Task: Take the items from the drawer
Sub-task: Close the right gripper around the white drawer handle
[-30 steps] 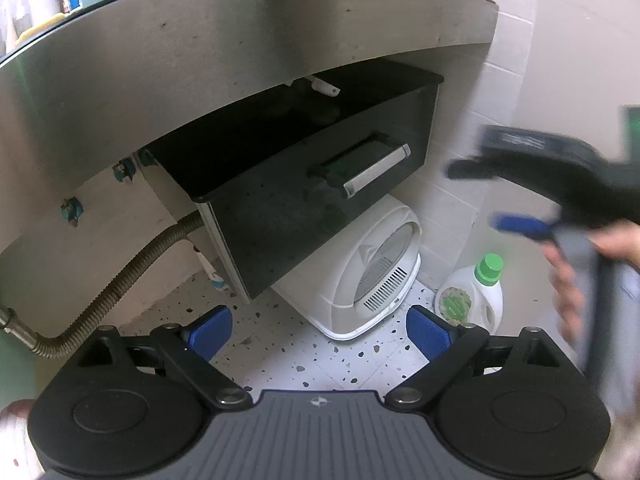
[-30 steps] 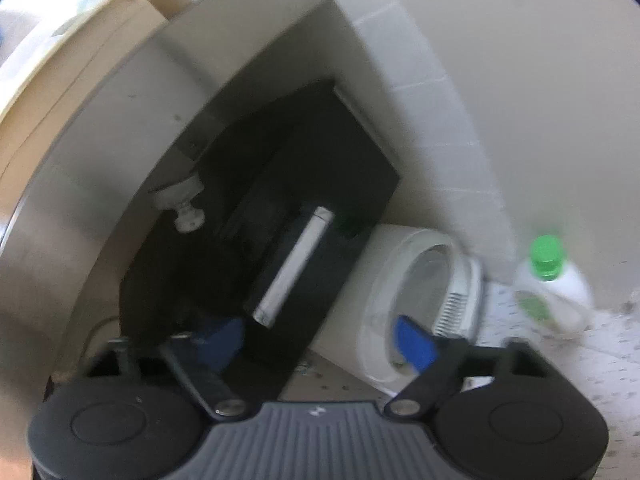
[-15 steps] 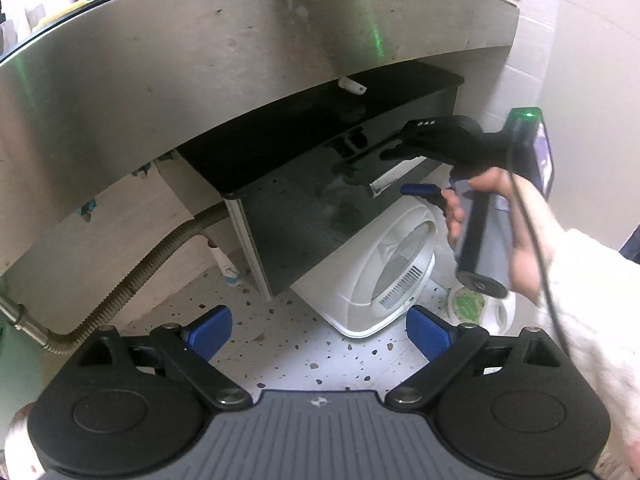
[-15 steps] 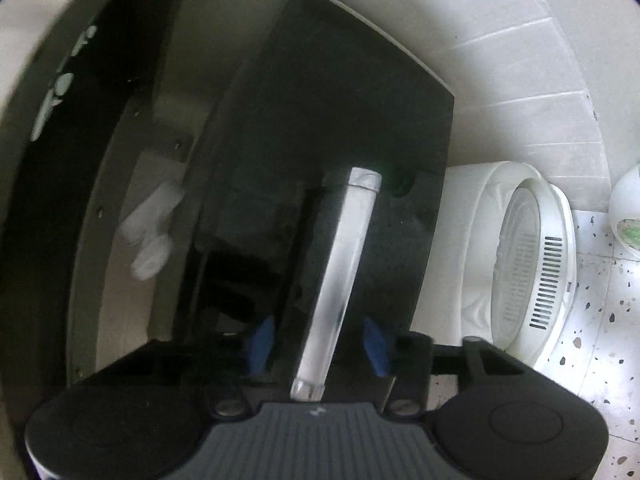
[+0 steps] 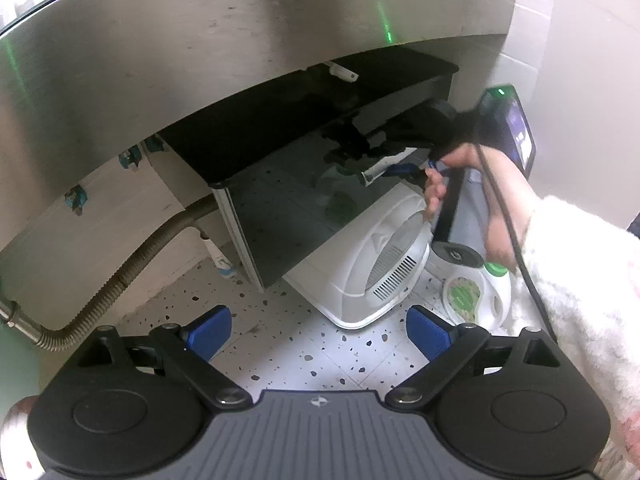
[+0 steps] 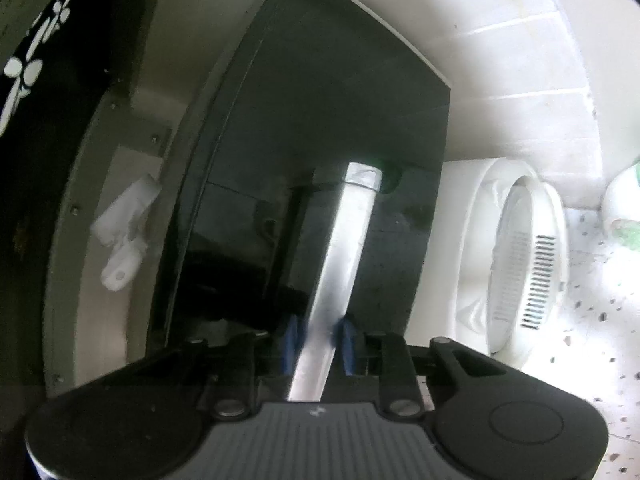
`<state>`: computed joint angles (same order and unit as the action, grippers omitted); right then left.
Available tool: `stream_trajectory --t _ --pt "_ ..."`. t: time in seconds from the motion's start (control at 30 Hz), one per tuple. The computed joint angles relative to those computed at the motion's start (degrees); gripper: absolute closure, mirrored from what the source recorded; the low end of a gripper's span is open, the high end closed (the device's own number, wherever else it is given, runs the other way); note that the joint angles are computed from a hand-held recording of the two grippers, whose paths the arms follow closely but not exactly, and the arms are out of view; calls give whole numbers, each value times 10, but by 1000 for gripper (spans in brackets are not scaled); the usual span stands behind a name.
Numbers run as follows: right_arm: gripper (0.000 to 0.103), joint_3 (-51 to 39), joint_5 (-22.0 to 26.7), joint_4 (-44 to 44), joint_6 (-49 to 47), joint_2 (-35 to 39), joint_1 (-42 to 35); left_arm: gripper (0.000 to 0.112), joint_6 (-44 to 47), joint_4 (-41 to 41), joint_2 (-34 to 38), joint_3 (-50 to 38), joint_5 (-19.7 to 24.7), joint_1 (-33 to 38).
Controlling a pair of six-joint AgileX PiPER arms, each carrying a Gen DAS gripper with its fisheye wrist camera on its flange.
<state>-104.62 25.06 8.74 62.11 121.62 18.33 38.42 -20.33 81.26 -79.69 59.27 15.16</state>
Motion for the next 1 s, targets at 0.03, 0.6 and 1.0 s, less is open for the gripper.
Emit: stream_trajectory --t 0.03,0.6,1.0 --pt "81 -22 24 -28 23 7 4 17 -1 1 0 1 0 0" --pt "82 -249 261 -91 54 89 14 17 -4 0 8 -9 9 14" --pt "82 -251 282 -88 58 86 9 17 4 -6 11 -16 14 28"
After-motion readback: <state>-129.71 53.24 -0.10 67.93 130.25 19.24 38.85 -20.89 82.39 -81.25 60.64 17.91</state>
